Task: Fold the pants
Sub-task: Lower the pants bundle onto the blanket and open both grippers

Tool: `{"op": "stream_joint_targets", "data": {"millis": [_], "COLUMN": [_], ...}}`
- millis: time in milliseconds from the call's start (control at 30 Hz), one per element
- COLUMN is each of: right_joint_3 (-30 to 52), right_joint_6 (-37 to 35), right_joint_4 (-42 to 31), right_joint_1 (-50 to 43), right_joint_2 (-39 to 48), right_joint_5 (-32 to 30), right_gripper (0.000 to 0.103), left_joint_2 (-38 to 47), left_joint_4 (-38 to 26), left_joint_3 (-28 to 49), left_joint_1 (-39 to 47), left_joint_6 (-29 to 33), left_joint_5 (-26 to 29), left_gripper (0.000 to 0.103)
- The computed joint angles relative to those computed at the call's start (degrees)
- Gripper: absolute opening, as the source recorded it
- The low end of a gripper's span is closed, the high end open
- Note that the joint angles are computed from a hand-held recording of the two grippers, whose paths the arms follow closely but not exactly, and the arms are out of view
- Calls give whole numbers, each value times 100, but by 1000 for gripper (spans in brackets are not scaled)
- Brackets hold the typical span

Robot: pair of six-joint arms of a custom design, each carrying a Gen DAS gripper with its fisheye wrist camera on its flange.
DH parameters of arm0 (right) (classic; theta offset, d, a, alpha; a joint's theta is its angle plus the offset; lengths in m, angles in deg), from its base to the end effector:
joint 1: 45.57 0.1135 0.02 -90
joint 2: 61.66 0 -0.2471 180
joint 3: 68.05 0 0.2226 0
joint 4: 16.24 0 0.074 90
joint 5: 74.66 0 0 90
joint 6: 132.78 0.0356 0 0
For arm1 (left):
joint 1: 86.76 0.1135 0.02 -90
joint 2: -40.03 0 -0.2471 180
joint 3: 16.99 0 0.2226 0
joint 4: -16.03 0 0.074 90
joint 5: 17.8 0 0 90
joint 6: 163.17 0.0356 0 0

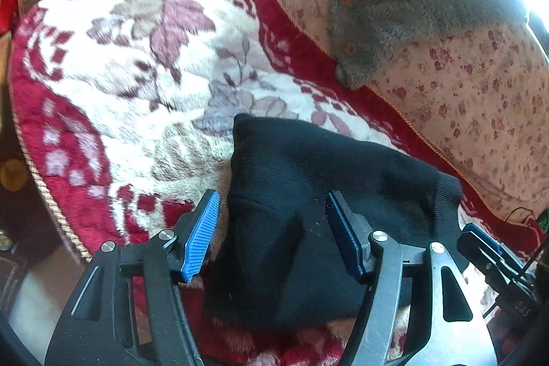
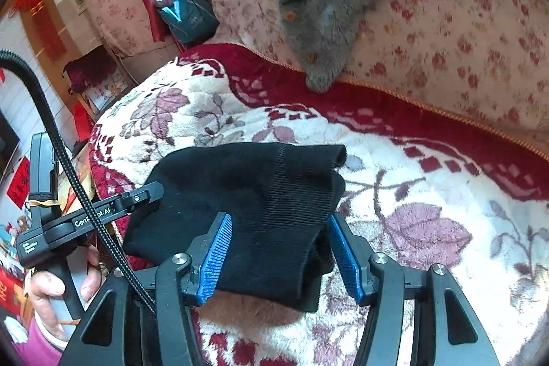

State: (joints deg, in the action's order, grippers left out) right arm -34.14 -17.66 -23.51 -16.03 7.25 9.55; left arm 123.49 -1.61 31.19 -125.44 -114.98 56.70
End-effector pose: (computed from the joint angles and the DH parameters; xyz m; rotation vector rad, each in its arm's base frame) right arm 0.1674 0.0990 0.1428 -0.1450 2.3760 0.5903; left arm 0.1924 -0.1419 0.1440 -0.1798 2.4614 -0.2781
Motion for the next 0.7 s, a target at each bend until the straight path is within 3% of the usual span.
{"op": "stream_joint_targets", "data": {"millis": [100,367,700], "right_joint_3": [7,-33,-46], "right_joint_6": [87,539,867], "right_joint_4": [-266,-584,-851], "right_joint_1": [214,838,1457], "right_joint_2": [-335,-822,-1099], "right_joint_5": [204,659,1093], "right_gripper": [56,56,57], "left_joint_2": [-209,-402,-587], "left_joint_4": [-427,-1213,-2104], "left_joint_3": [107,363,528], "left_joint_1": [-459,-1428,-2183], "left_joint_6": [-232,-775,-1617], "left_joint_5": [-591,-1548,-2180], "left_gripper": [64,64,64]}}
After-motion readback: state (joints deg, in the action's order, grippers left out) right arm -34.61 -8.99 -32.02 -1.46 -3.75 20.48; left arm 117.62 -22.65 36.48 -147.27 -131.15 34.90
